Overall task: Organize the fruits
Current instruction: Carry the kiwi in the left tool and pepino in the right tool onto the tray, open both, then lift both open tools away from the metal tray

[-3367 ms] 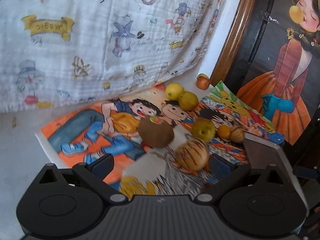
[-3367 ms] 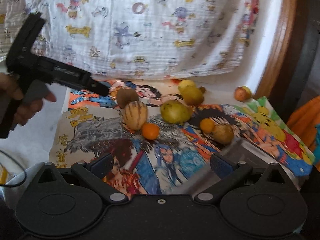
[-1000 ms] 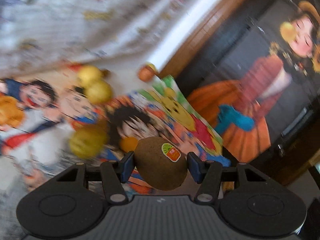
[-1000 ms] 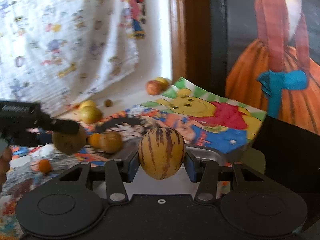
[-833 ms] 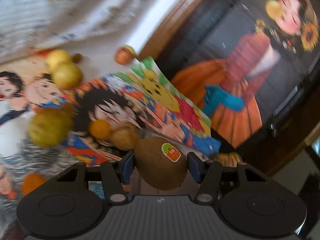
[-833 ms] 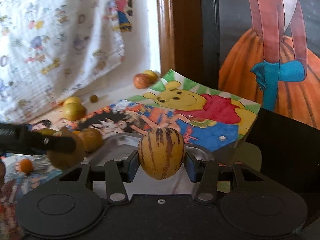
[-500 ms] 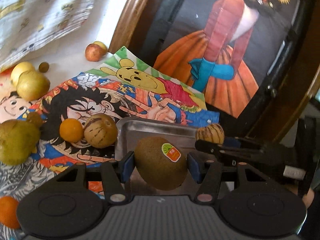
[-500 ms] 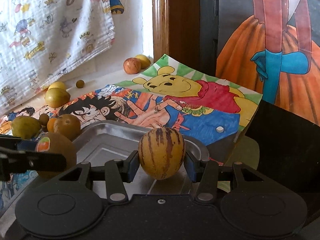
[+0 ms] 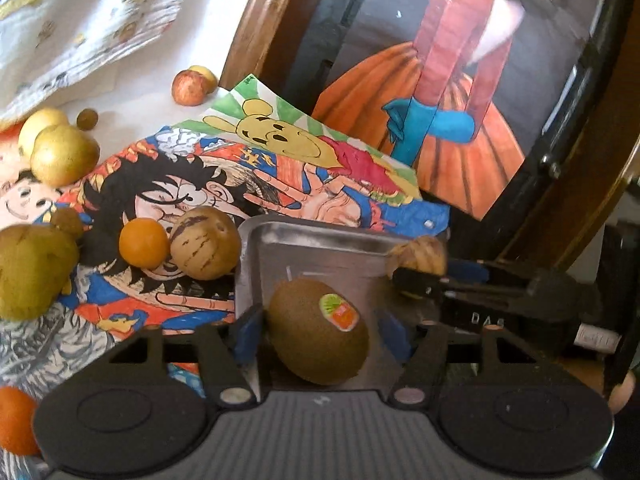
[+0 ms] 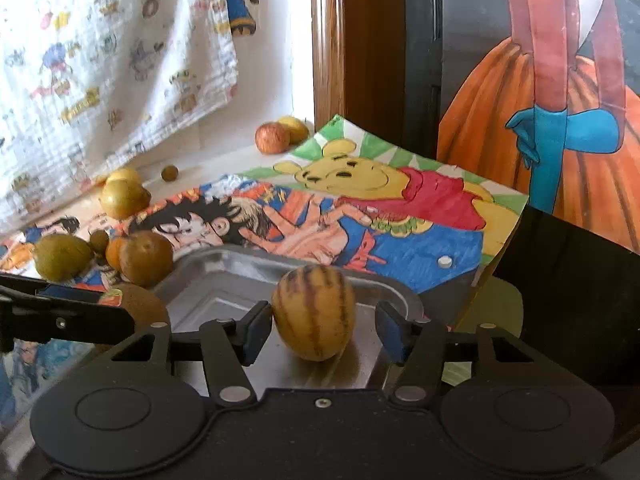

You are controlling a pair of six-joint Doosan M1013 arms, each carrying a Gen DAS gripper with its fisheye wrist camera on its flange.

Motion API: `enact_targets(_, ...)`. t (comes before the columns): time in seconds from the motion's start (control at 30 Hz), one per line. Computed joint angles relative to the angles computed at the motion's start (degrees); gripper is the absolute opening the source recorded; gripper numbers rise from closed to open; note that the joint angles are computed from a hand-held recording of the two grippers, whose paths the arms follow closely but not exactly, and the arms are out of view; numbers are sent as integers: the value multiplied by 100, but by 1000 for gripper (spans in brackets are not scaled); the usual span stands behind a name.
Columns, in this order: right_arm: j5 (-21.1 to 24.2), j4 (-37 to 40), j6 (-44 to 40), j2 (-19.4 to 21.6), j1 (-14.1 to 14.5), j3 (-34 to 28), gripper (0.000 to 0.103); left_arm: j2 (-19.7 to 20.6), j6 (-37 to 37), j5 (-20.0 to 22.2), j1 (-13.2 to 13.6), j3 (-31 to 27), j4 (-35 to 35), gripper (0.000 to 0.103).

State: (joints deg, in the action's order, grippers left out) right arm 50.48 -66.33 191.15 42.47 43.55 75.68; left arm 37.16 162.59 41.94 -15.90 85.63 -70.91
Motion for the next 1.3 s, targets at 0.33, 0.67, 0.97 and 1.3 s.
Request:
enact_targets(0.33,691,-688,646,-201,415,66,97,-523,506,-428,166,640,-976,100)
enact_targets(0.67,1375,-914,602,-238,938,-119,102,-1245,2091,-894,329,1567,-2399,102)
enact_targets(0.97,1722,-713,289,5,1344,-538,102,-1642,3031,-969,535,2218,-2948,103)
enact_targets(1.3,1744,123,-119,321,1567,-1044,102,-1851,2859,-1361,694,2556,-2480,103)
